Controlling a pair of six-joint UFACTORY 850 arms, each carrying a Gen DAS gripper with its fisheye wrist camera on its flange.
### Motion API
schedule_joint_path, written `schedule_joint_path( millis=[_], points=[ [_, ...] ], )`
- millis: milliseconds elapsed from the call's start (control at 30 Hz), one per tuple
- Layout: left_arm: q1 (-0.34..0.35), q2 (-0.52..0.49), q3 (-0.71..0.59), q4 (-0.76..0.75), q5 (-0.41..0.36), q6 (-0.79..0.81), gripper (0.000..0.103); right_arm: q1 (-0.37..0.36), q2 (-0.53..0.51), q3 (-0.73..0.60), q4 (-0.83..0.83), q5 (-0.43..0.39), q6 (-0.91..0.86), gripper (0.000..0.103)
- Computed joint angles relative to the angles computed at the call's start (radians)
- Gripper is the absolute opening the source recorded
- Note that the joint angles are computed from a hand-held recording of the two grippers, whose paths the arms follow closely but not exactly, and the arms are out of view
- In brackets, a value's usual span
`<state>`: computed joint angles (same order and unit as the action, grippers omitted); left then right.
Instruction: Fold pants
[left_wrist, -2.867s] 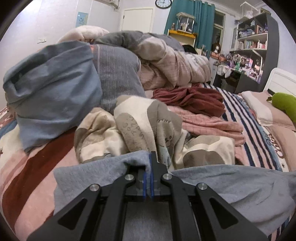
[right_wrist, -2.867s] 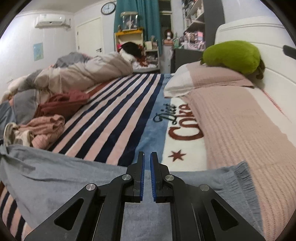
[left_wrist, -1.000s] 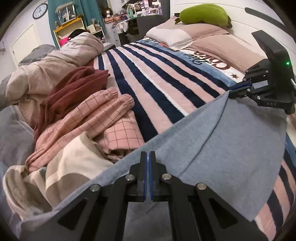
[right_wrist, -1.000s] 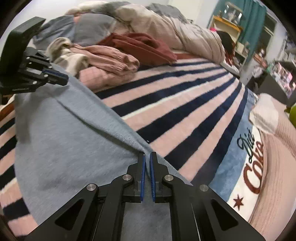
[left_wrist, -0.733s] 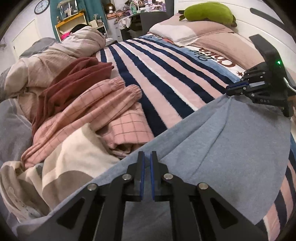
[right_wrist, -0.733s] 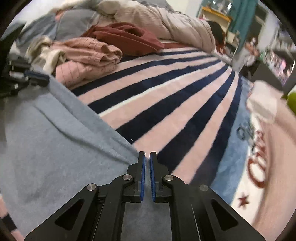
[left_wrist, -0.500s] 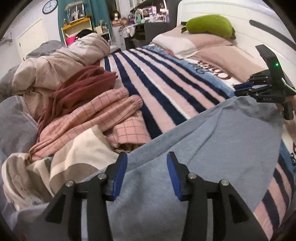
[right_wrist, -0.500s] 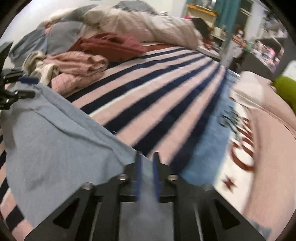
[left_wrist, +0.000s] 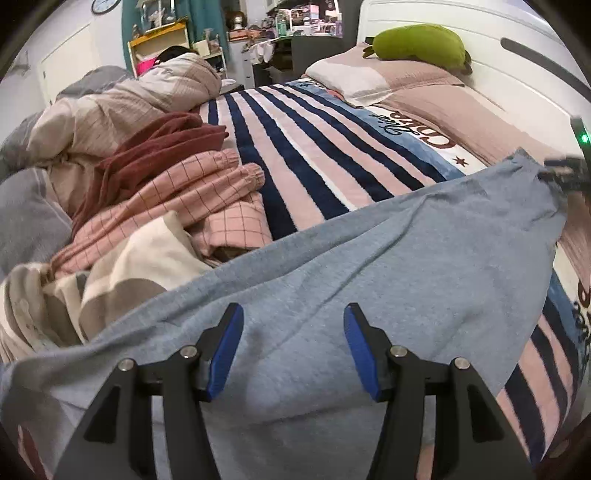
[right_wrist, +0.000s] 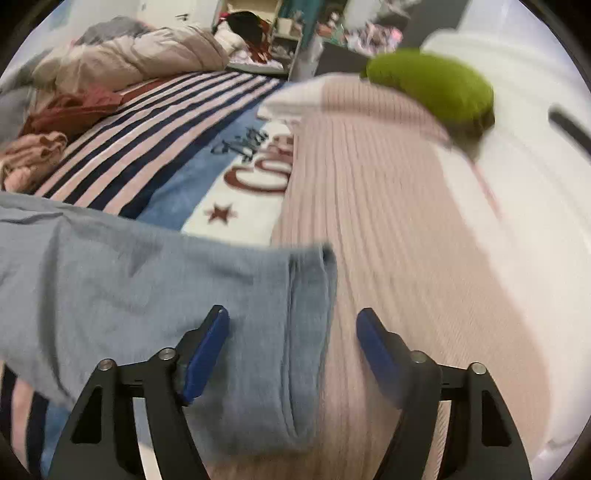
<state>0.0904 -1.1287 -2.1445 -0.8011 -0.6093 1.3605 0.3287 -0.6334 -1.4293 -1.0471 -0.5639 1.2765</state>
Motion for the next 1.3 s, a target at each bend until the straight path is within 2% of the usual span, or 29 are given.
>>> schedule_joint_path(
  millis=[67, 133, 167, 233, 267, 367, 467, 567, 767, 867, 933, 1033, 1100, 1167, 1233, 1300],
  points=[
    [0.0, 0.004, 0.009, -0.003, -0.002, -0.015, 0.052, -0.004, 0.016, 0.038, -0.015, 0.04, 0.028, 0.069],
    [0.0, 0.009, 0.021, -0.009, 0.0, -0.026, 0.052, 0.009, 0.012, 0.044, -0.067, 0.031, 0.06, 0.067],
    [0.001, 0.011, 0.026, -0.011, 0.001, -0.03, 0.052, 0.012, 0.006, 0.04, -0.062, 0.035, 0.046, 0.054],
    [0.003, 0.015, 0.035, -0.013, 0.005, -0.035, 0.053, 0.02, -0.014, 0.017, -0.043, 0.009, 0.008, 0.035],
    [0.003, 0.017, 0.04, -0.014, 0.01, -0.033, 0.053, 0.024, -0.02, 0.012, -0.044, 0.002, -0.009, 0.019],
    [0.005, 0.021, 0.048, -0.01, 0.02, -0.026, 0.054, 0.038, -0.012, 0.022, -0.093, -0.012, 0.035, 0.012],
    [0.004, 0.025, 0.054, -0.011, 0.026, -0.01, 0.054, 0.068, 0.03, 0.072, -0.229, -0.085, 0.188, 0.01],
    [0.0, 0.029, 0.06, -0.018, 0.02, 0.01, 0.054, 0.083, 0.114, 0.147, -0.272, -0.123, 0.291, 0.01],
    [-0.006, 0.021, 0.044, -0.006, -0.02, 0.022, 0.054, 0.094, 0.186, 0.209, -0.163, -0.238, 0.227, 0.01],
    [-0.002, 0.022, 0.04, 0.012, -0.042, 0.017, 0.054, 0.073, 0.22, 0.253, -0.127, -0.255, 0.246, 0.01],
    [0.007, 0.029, 0.042, 0.032, -0.054, 0.013, 0.054, 0.052, 0.236, 0.277, -0.094, -0.222, 0.256, 0.011],
    [0.027, 0.037, 0.041, 0.094, -0.061, -0.009, 0.058, 0.061, 0.223, 0.266, -0.084, -0.253, 0.25, 0.025],
    [0.039, 0.051, 0.058, 0.122, -0.027, -0.001, 0.059, 0.077, 0.224, 0.261, -0.111, -0.259, 0.276, 0.057],
    [0.055, 0.058, 0.062, 0.165, 0.021, -0.033, 0.059, 0.099, 0.223, 0.249, -0.167, -0.269, 0.327, 0.059],
    [0.076, 0.039, 0.02, 0.193, 0.008, -0.089, 0.059, 0.129, 0.191, 0.203, -0.212, -0.302, 0.342, 0.06],
    [0.092, 0.028, -0.004, 0.181, -0.01, -0.094, 0.059, 0.157, 0.166, 0.169, -0.288, -0.264, 0.385, 0.062]
  ],
)
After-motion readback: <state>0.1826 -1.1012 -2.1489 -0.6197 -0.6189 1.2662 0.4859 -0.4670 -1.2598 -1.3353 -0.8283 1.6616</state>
